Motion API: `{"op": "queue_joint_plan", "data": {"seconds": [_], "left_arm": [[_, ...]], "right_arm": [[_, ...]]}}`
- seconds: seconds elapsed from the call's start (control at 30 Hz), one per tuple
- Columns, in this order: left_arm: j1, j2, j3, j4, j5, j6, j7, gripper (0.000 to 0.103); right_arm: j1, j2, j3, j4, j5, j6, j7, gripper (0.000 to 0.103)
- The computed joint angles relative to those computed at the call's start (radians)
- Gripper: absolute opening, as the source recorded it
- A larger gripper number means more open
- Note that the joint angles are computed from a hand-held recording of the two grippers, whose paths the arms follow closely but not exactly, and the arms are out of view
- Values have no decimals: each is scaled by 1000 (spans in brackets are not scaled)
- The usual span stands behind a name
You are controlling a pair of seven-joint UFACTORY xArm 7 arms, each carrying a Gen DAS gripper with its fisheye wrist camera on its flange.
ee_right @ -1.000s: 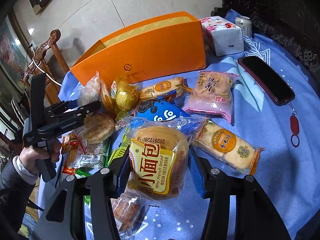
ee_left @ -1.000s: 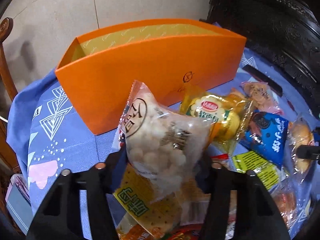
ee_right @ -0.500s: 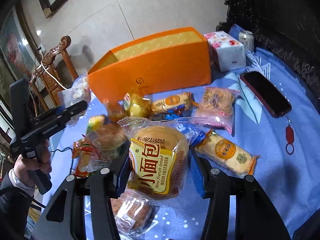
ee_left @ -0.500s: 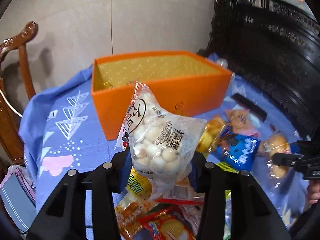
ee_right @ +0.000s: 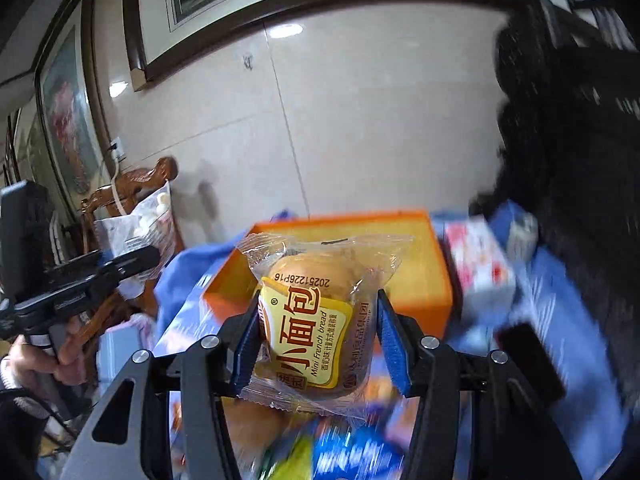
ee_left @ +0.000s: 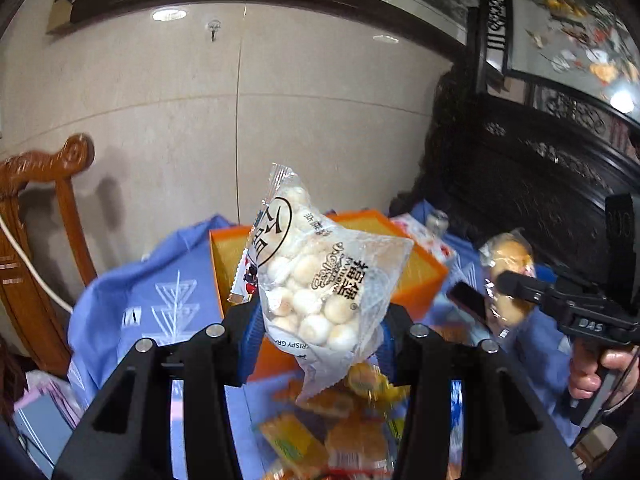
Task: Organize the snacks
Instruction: 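Carry both bags over the orange box and open both tools to release them, then grasp the rice cracker bag with right tool while left tool grasps the barcode bread bag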
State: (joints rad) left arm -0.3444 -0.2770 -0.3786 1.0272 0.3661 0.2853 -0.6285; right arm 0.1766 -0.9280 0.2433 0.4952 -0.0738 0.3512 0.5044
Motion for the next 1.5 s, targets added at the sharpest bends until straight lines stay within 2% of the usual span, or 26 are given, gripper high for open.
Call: {"op": "queue_joint_plan", "data": {"seconds": [0.07, 0.13, 0.17, 0.2, 0.23, 0.27, 0.3, 0.37, 0.43, 0.57, 0.73, 0.87, 0.93, 1.0, 1.1, 1.2, 1.33, 1.5], "left_arm": [[14, 78, -1, 106, 23, 37, 14, 45], [21, 181, -6, 239, 100, 100, -11, 47], [12, 230, 1, 302, 117, 131, -7, 60], [-1, 275, 8, 366, 140, 176, -19, 94], [-15, 296, 17, 407, 197, 220, -74, 98], [-51, 307, 48, 442, 255, 266, -130, 99], [-45, 304, 40, 448, 272, 274, -145, 99], [-67, 261, 65, 400, 276, 221, -138, 99], [-92, 227, 81, 365, 304, 219, -142, 99], [-114, 151, 85, 289, 224, 227, -97, 99], [-85, -14, 26, 113, 186, 226, -145, 99], [-67, -142, -38, -31, 133, 242, -191, 99], [-88, -196, -56, -106, 64, 246, -204, 99], [-108, -234, -73, -169, 2, 236, -219, 99], [-122, -254, -138, -237, -52, 232, -280, 99], [-150, -228, -193, -273, -85, 215, -347, 99], [-180, -166, -264, -277, -63, 218, -428, 99], [-227, -165, -281, -284, -31, 252, -525, 99]], "right_arm": [[-12, 110, -32, 70, -5, -53, -32, 53], [-49, 247, -37, 169, -21, -101, -57, 55], [-76, 311, -26, 222, -34, -114, -60, 55], [-86, 349, -23, 259, -42, -104, -65, 75], [-116, 383, -2, 302, -60, -78, -51, 93], [-151, 392, 27, 327, -82, -57, -18, 96], [-150, 379, 25, 323, -86, -69, -4, 96], [-111, 345, -1, 290, -80, -107, -19, 98], [-109, 287, 8, 254, -91, -98, -21, 99], [-46, 201, -4, 208, -65, -42, -47, 99], [25, 13, 16, 92, -51, 42, -79, 99], [121, -184, 8, -46, -22, 170, -116, 99], [155, -274, -2, -111, -5, 241, -133, 99], [194, -378, -33, -185, 25, 367, -151, 99], [221, -502, -85, -280, 73, 495, -177, 99], [192, -551, -100, -339, 79, 566, -213, 99], [155, -515, -137, -384, 81, 530, -280, 99], [144, -456, -162, -414, 92, 472, -364, 99]]}}
